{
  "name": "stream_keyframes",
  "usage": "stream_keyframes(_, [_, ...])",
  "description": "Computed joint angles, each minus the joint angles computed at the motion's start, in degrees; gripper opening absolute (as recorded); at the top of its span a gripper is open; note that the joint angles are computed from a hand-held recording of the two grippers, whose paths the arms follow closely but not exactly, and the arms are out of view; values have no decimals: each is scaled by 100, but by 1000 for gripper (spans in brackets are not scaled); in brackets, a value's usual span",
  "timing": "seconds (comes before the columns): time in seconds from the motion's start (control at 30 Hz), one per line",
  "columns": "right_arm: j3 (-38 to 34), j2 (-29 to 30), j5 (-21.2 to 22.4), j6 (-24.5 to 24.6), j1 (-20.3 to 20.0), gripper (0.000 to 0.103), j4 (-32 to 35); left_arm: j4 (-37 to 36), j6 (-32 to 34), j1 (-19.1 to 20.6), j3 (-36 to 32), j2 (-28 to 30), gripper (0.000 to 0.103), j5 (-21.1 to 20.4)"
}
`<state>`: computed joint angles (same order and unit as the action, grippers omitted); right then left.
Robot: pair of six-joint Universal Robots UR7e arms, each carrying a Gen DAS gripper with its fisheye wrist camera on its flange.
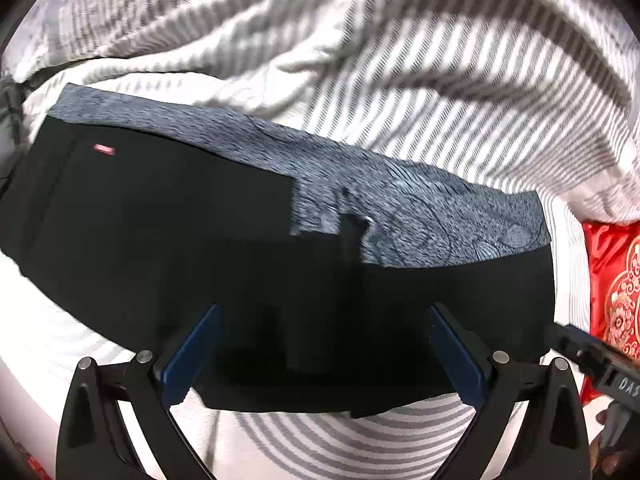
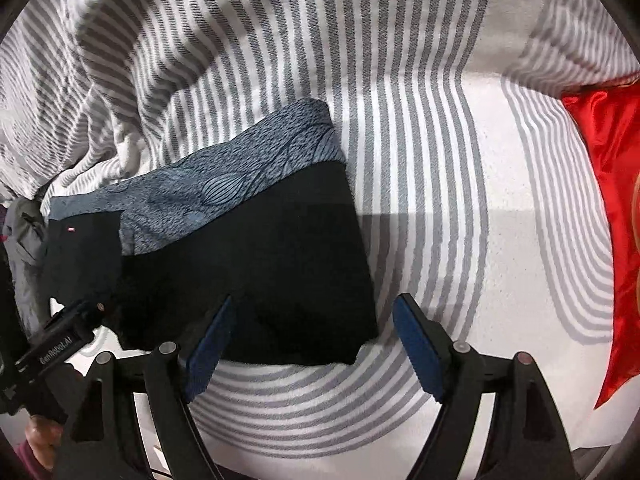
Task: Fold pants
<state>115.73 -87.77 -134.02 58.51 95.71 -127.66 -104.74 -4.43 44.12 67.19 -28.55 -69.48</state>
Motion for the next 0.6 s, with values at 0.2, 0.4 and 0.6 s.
stream_keyframes(0.2, [-255, 504, -92, 218, 151, 83, 25, -1, -8, 172, -124, -64, 102, 58])
stream_keyframes(0.4, [-803, 1152, -337, 652, 427, 83, 303, 164, 268, 461, -334, -265, 102, 4])
stream_keyframes(0.6, [-1638, 2073, -247, 739, 615, 83, 459, 545, 418, 835, -919, -289, 102, 86])
